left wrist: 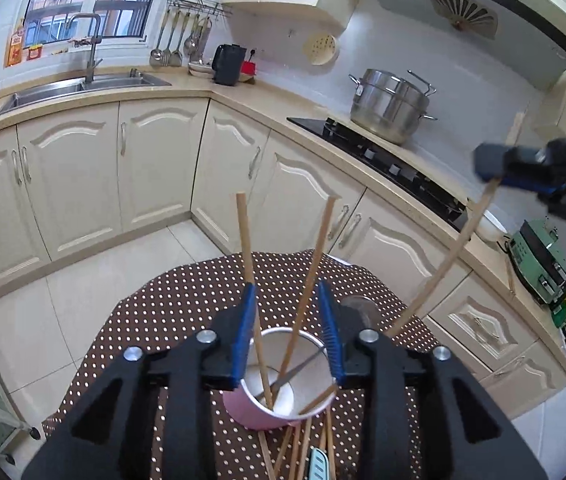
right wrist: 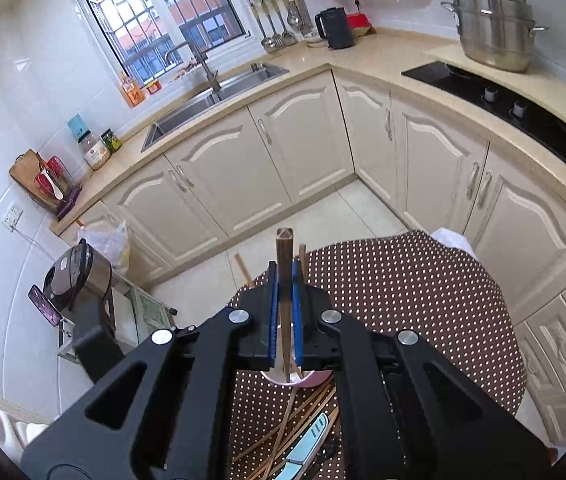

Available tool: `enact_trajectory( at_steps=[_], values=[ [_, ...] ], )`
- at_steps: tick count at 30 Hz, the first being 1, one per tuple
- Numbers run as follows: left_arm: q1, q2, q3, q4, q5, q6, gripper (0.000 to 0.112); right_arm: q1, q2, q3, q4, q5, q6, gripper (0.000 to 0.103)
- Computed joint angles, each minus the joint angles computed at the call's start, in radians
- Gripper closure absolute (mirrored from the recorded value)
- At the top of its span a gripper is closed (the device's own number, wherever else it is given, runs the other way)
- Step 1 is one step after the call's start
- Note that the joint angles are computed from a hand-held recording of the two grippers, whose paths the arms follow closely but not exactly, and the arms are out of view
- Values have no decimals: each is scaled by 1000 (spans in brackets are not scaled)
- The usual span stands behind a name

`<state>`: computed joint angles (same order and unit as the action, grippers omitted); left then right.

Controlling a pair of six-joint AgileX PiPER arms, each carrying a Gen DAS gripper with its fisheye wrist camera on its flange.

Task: Organize utensils
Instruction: 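Carry the chopstick over the pink cup and release with the left tool while the right tool does the same, then lower to the pile and grasp a chopstick with the left tool while the right tool grasps another chopstick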

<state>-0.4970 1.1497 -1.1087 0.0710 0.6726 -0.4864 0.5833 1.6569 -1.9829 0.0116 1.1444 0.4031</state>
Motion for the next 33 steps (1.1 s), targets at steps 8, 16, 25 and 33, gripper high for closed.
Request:
enact_trajectory(
  at_steps=[8, 16, 25, 33],
  values=[
    [-23, -30, -19, 17, 54, -52, 69, 25, -19, 89, -20, -22, 25, 97],
    [-52, -52, -33, 50, 93, -92, 64, 55, -36, 166, -42, -42, 78, 96],
    [-56, -86, -26, 49, 133, -112, 60, 81, -57, 213, -79, -40, 140, 67],
    [-48, -120, -4, 18, 172, -105, 59, 102, -133, 306, -143, -69, 196, 48]
  ],
)
